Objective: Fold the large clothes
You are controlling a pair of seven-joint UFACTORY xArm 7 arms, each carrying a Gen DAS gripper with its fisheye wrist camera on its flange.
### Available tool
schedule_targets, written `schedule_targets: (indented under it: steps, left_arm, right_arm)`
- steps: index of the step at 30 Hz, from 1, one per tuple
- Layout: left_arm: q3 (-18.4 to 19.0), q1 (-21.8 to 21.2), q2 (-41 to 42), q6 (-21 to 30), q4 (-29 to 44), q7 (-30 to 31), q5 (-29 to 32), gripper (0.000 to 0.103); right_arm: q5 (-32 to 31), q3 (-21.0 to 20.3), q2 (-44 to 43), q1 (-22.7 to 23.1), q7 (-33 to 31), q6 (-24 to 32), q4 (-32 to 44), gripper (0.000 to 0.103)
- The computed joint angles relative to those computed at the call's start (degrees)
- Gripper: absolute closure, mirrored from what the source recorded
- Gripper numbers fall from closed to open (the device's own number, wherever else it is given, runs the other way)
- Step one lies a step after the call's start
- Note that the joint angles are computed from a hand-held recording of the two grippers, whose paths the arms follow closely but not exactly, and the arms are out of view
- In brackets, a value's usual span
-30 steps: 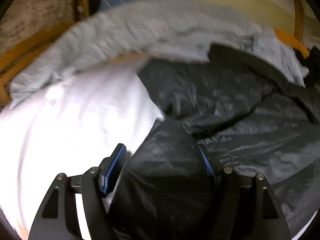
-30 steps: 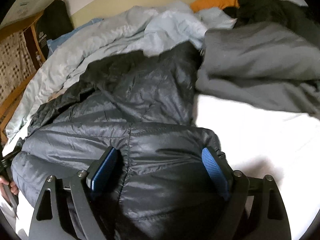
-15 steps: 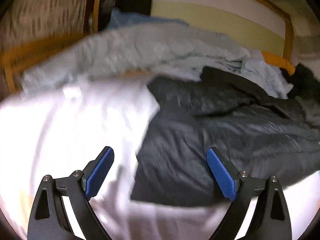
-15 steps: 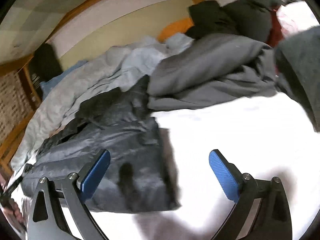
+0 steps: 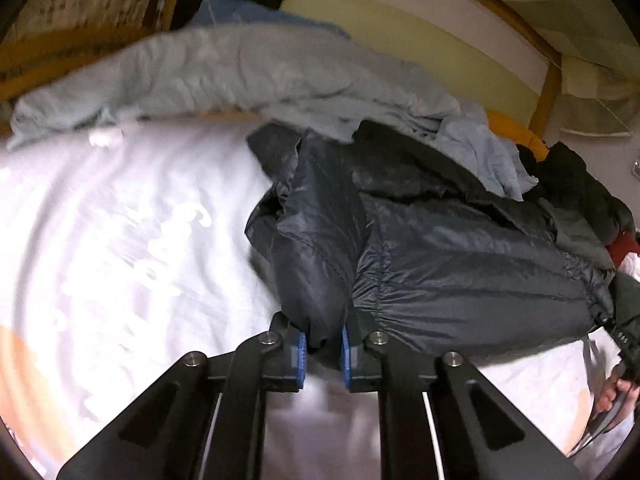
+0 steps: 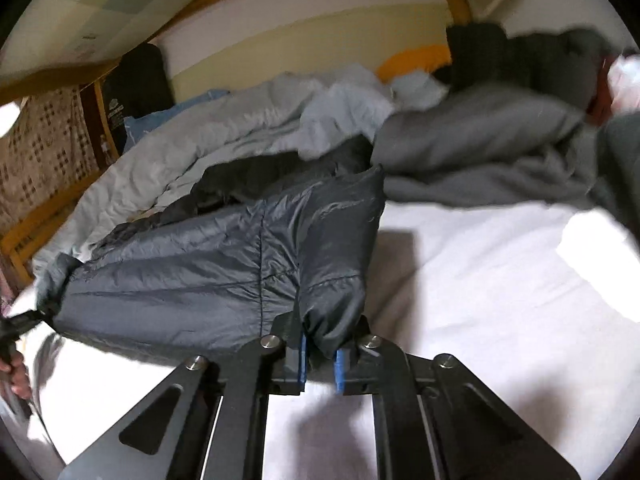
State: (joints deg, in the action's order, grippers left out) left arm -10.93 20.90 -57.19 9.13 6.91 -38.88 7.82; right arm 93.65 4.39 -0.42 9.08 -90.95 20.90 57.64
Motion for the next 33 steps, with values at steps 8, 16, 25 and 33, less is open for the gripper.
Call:
schedule_targets:
  steps: [8, 16, 25, 33]
  left_arm:
    - [-1.94, -2.92, -11.63, 12.55, -2.59, -1.04, 1.77, 0.069]
    - [-5.93, 1.13, -18.28, 17.80, -0.48, -8.14, 7.43, 0.054]
    - [-3.63, 4.11, 0.90, 5.45, 12.97, -2.09, 12.78, 0.040]
    - [14.10, -21.27, 35.92, 5.99, 37.90, 23.73, -1.32, 0.032]
  right_arm:
    - [-12.16, -1.70, -9.70, -0.14, 7.17, -0.74, -8.50, 0.081]
    - [-5.38, -4.12, -10.36, 1.28, 5.93, -4.44, -6.69, 0.036]
    - [-15.51, -3.38, -9.09, 2.31, 17.34, 0.39, 1.00, 0.029]
    - [-42.04, 1.97, 2.35, 5.18, 34.84, -2.52, 13.45, 0.042]
